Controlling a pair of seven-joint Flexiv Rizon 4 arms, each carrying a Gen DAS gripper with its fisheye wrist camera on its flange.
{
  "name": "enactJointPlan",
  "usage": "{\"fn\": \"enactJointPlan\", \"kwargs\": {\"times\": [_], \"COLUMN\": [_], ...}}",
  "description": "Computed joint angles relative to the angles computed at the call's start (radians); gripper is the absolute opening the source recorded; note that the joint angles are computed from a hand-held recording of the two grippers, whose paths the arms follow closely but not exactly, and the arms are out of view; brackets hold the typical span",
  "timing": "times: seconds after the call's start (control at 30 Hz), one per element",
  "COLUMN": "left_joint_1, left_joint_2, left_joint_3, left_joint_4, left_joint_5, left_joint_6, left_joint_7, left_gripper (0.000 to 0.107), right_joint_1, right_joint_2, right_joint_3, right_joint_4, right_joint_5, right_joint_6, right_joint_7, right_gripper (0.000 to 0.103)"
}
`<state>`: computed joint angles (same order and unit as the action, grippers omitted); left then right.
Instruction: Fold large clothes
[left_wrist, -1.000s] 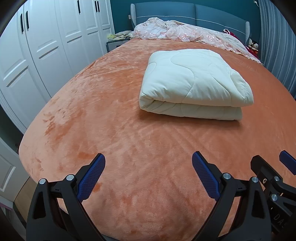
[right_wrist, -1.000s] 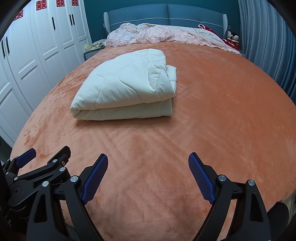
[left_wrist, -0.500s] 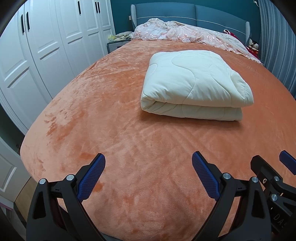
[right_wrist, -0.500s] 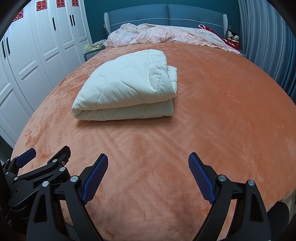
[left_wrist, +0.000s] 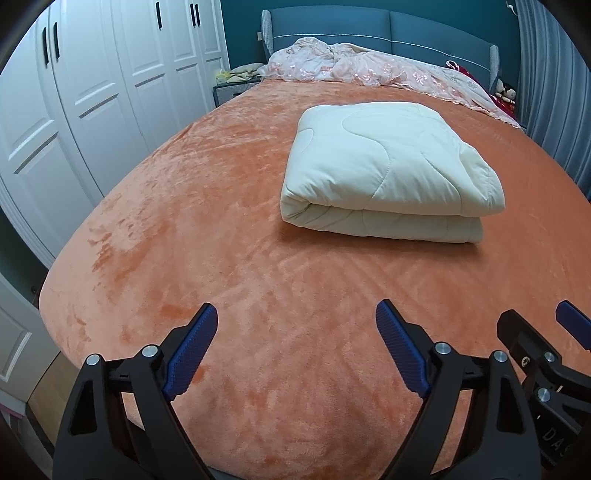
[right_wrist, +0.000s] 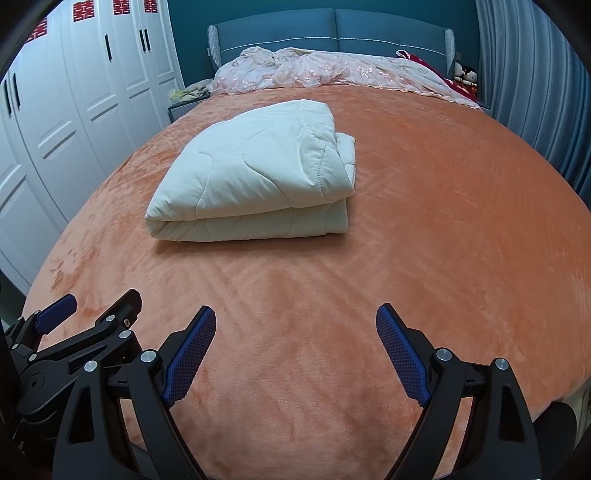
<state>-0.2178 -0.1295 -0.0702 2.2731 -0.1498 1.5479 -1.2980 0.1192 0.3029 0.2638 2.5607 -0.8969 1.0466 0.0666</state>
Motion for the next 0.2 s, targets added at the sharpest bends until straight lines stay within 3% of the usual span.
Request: {"fn": "enactJointPlan", "kwargs": {"times": [0.1, 0.2], "left_joint_1": [0.009, -0.011], "left_joint_2": [0.001, -0.002], "left_joint_3": [-0.018, 0.011], "left_joint_4": [0.004, -0.006], "left_joint_5": [-0.031, 0.011], "left_joint_6": [-0.004, 0.000], "left_joint_7": [0.027, -0.010], "left_gripper": [0.081, 0.081], "right_joint_1": [-0.001, -0.001], "right_joint_2": [-0.001, -0.002], "right_joint_3": [0.001, 0.001], "right_joint_4": [-0.002, -0.004], "right_joint_5": [-0.004, -0.007], "right_joint_6": [-0.004, -0.007], "right_joint_7": [0.004, 0.008], "right_gripper": [0.086, 0.086]}}
